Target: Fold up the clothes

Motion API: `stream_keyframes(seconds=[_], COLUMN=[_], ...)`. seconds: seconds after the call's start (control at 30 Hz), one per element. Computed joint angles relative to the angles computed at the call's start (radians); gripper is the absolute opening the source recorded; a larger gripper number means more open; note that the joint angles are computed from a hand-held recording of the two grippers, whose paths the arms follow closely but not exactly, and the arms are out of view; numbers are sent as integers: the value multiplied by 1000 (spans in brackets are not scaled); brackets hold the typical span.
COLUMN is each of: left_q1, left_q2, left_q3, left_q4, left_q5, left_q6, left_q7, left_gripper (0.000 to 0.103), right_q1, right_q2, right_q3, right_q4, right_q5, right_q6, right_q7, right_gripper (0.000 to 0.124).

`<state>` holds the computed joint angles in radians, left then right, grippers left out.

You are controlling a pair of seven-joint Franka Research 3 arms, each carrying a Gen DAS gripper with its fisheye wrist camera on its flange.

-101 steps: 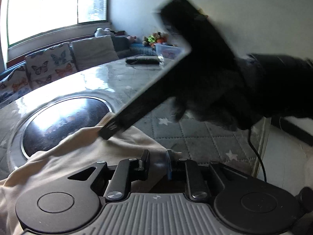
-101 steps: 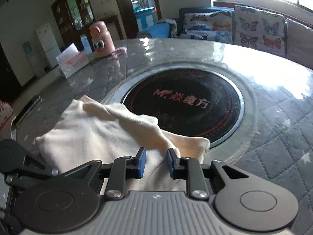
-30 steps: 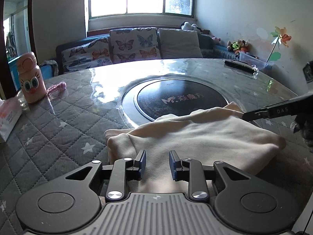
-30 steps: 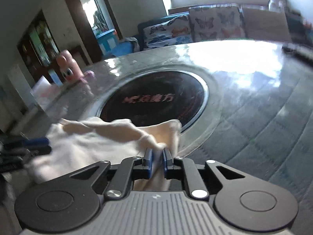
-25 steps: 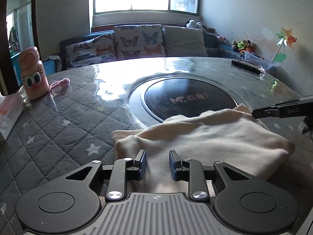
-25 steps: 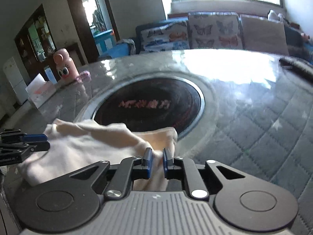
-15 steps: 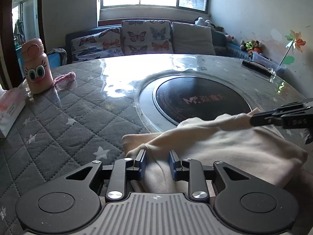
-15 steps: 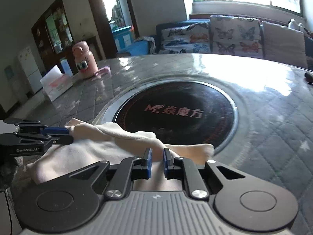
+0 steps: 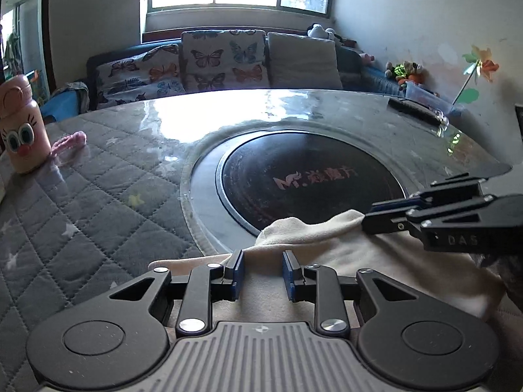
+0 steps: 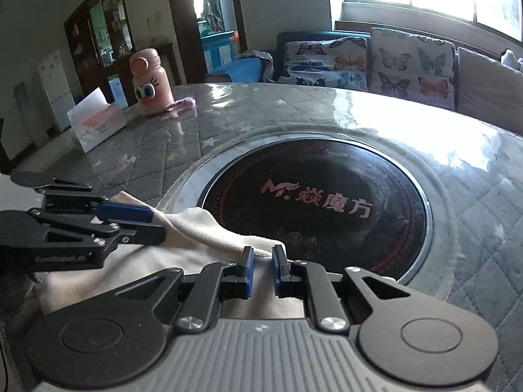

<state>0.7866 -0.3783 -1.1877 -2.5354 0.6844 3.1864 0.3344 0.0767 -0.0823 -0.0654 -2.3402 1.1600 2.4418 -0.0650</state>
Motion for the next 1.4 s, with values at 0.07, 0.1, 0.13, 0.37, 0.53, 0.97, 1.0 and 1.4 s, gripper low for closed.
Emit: stream_keyframes(seconds=[0.07,0.1,0.13,0.37,0.53,0.97,1.0,1.4], left_q1=[-35,-57,-78,-317,-484,-706,-715,-731], left_q2=[-16,-27,-38,-145,-205,-353,-357,-347], left_q3=[31,50,69,294,441,619,628,666], left_q4=[-15,-24,-32,-144,-223,-352,-358,-375], left_q5=[-8,-12,-14,-30,-32,-3,0,8], left_q6=[1,-2,-4,-57,-127,-256,-257,-200], left_q7=[-4,-7,-11,-61,-108,-279,-287,-353], left_gripper=[28,29,31,50,68,94,94,95], right_q1=[0,1,2,18,35,156,159,173], right_q2=[-22,-32,-43,-160,-245,-393,-389,-429], right_q3=[-2,-4,-6,-30,-45,-33,-31,-46], right_q4=[-17,-25,-33,-125,-195,-351,-350,-380], right_q5=[4,6,8,-16,-71,-6,-16,-57], right_q6=[-6,-9,-12,-81,-163,-90,-94,-129], right_q7=[-19,-28,-37,-130,-166,-343,-334,-347], right_gripper=[12,13,18,30,39,28,26,33])
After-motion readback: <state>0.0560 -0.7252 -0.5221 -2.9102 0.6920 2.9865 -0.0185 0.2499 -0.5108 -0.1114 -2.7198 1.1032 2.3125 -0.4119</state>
